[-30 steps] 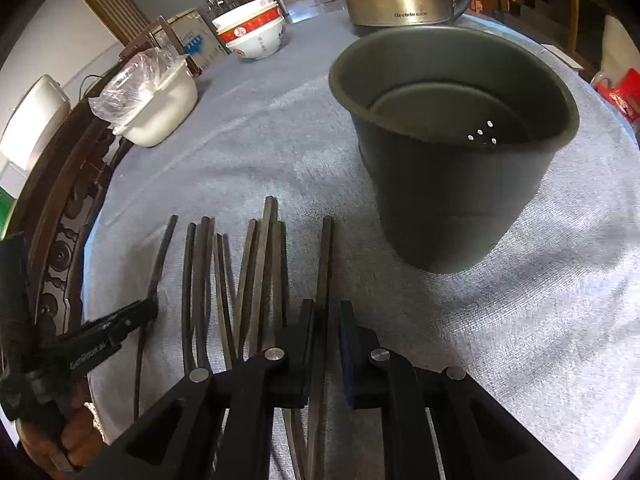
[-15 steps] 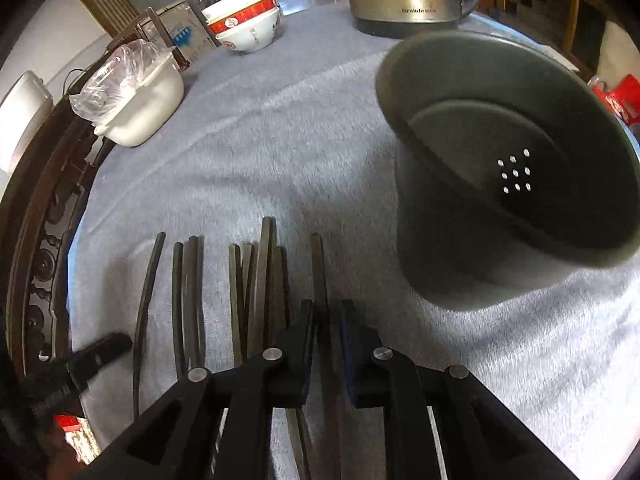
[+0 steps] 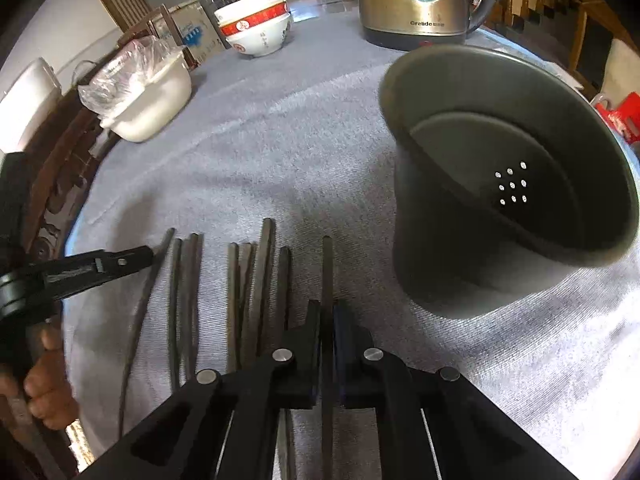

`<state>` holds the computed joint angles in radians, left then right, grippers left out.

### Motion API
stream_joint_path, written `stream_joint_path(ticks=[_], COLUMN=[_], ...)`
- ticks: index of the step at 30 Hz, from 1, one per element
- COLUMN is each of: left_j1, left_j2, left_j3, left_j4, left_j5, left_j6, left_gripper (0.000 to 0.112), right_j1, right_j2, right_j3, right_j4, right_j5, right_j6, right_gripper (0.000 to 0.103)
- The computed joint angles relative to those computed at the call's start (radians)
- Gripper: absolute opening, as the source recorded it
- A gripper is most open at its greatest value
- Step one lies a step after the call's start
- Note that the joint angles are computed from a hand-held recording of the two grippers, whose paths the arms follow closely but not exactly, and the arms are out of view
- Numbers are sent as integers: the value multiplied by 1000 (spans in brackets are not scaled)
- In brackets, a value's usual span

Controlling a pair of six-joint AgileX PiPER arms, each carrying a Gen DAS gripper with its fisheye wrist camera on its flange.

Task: Organize utensils
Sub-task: 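Close the left gripper on one dark chopstick while the right gripper grasps another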

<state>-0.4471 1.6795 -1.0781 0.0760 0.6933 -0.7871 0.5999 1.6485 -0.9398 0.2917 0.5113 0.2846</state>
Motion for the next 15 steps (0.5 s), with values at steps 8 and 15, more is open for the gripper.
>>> stream_joint_path(ticks=[8, 15], left_j1=[-3, 35], left_j2=[-116, -182], left_j3=[107, 137], left_j4=[-19, -64], left_j5=[-24, 17], left_j6=[10, 44], left_gripper=[6, 7], right_j1=[-43, -47], right_j2=[-122, -160], right_j3=[92, 155], right_j4=[126, 192], right_j5=[-27, -22], right_j6=[-134, -195], right_gripper=[6, 6])
